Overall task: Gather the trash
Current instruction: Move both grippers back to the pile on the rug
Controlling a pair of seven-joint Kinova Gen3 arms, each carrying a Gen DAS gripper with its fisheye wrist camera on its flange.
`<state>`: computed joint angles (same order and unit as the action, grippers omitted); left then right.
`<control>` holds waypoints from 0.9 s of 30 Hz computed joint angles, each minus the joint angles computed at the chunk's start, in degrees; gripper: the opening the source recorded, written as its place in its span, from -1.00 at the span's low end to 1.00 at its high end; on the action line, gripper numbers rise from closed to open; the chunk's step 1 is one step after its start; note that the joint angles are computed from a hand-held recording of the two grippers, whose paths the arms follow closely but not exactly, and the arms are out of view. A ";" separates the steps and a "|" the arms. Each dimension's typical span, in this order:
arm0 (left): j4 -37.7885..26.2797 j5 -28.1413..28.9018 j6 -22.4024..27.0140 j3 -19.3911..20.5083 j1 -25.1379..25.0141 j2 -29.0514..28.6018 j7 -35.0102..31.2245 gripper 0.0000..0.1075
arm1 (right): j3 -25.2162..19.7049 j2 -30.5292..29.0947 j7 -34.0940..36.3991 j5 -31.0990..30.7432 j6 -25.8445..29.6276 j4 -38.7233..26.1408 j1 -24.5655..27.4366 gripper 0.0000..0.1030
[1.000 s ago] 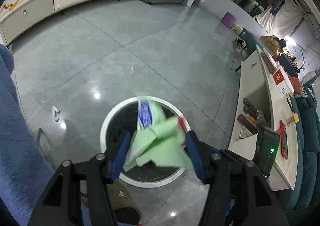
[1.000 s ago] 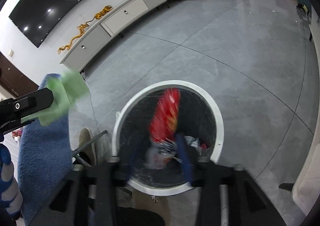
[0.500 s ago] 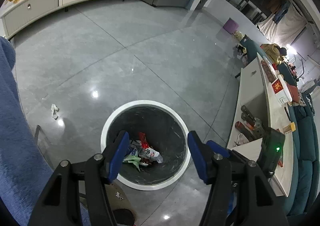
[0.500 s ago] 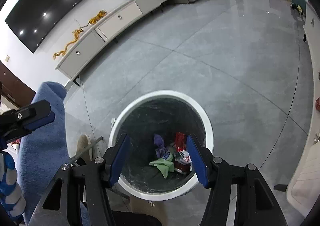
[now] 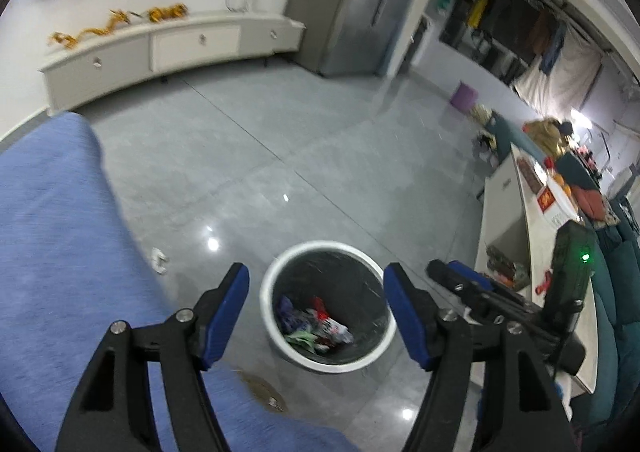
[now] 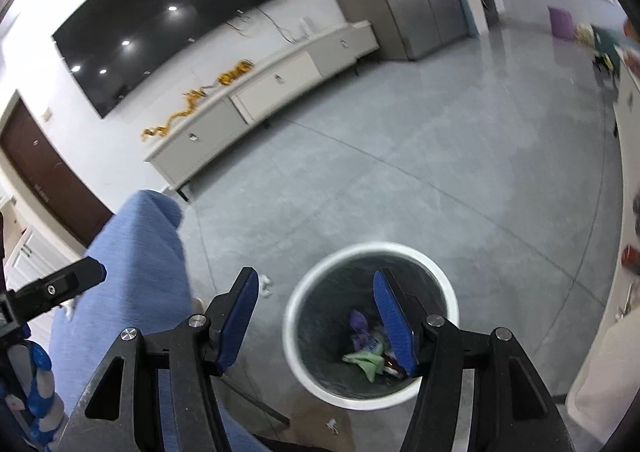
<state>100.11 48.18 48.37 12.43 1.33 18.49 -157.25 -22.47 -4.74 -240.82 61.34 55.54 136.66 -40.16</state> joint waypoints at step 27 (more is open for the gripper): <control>-7.81 14.86 14.71 -13.22 -34.71 5.53 -12.34 0.27 | 8.94 20.01 41.75 5.78 8.70 -40.55 -13.87 0.15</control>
<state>92.30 63.04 63.07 -0.78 -33.38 24.02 -169.59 -13.53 15.28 -199.06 67.12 64.24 96.11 -54.03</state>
